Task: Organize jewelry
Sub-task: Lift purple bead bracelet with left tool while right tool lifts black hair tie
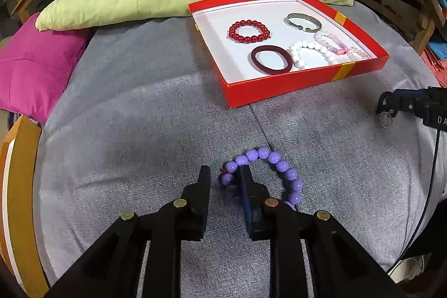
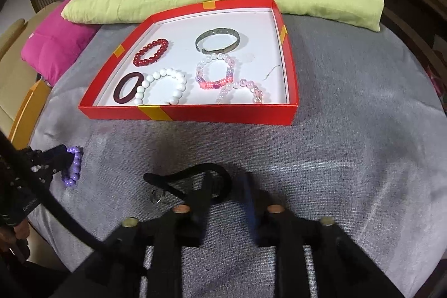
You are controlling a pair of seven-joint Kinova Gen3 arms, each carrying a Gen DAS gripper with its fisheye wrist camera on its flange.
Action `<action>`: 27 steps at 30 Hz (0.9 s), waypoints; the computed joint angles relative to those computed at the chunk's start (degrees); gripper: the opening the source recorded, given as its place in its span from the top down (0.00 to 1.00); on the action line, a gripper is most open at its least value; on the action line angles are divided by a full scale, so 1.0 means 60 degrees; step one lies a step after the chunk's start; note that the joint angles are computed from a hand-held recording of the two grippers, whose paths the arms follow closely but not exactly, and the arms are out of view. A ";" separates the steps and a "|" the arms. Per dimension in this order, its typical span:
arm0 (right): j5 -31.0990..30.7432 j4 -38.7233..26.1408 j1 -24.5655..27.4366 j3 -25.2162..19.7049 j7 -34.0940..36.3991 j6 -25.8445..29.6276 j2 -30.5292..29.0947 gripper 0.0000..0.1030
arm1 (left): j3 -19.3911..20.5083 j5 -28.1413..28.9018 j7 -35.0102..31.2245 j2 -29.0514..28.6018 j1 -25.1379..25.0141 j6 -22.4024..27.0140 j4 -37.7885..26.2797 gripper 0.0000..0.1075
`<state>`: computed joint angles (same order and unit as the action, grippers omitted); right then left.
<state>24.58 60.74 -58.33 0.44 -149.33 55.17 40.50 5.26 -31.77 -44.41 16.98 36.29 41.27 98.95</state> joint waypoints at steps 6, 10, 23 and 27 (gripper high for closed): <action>0.0521 -0.0359 -0.0389 0.0172 0.0244 0.0359 0.0322 0.92 | -0.0022 -0.0208 0.0052 0.0055 0.0093 -0.0097 -0.0016 0.90; 0.0455 -0.0255 -0.0344 0.0147 0.0090 0.0163 0.0226 0.92 | -0.0192 -0.0862 0.0628 0.0135 0.0531 0.0288 -0.0138 0.91; 0.0987 0.0536 -0.0619 0.0272 -0.0703 -0.1052 -0.0399 0.92 | 0.0115 -0.2350 0.2198 -0.0253 0.0971 0.0744 -0.0309 0.91; 0.1237 0.0798 -0.0723 0.0319 -0.1003 -0.1462 -0.0592 0.92 | 0.0243 -0.2487 0.2387 -0.0411 0.0953 0.0505 -0.0252 0.91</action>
